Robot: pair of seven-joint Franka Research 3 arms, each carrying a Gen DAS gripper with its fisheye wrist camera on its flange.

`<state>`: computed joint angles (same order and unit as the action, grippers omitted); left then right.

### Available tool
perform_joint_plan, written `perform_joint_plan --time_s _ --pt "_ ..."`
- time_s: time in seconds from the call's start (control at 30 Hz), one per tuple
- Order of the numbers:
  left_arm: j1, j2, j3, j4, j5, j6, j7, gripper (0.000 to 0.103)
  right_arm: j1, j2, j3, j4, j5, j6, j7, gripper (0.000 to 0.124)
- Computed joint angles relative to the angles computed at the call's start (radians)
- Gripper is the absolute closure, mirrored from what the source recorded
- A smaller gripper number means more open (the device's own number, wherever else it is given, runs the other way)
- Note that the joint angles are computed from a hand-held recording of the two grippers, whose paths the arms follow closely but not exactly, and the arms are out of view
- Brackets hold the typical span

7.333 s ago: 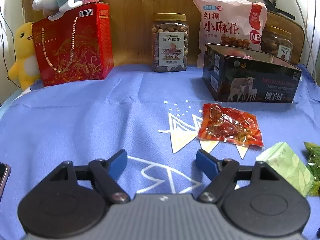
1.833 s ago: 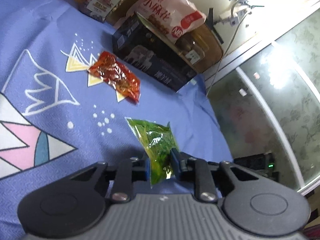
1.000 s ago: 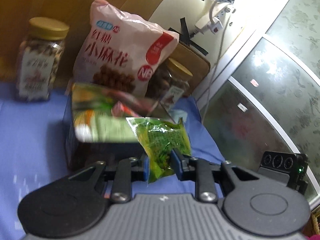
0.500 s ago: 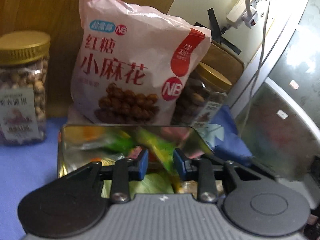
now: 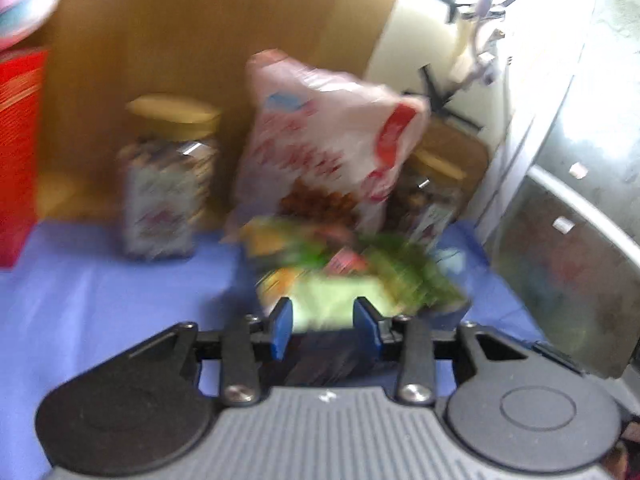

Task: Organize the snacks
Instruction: 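Carry the green candy bag into the black tin and release, then grasp the red spicy snack packet with the left gripper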

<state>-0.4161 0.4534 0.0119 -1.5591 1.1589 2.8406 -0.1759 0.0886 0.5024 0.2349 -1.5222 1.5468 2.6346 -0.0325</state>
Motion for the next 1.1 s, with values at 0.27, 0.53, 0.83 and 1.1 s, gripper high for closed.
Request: perform_joint_plan --time_s 0.27,0.53,0.83,1.1 --pt "0.037 -0.087 -0.013 -0.242 -0.047 0.1 -0.2 0.067 0.066 0.087 -0.032 0.097 -0.449 -0.224 0.4 0.065" --pt "-0.03 -0.088 0.057 -0.234 0.35 0.176 -0.654 0.067 0.004 0.167 0.019 0.212 -0.559 -0.451 0.653 0.089" --pt "0.004 -0.12 -0.053 -0.264 0.531 0.116 -0.83 0.068 -0.061 0.035 -0.005 0.003 -0.435 -0.616 0.661 0.103" --pt "-0.011 -0.109 -0.166 -0.258 0.369 -0.005 -0.576 0.066 -0.074 -0.076 -0.073 -0.159 -0.381 -0.658 0.572 0.103"
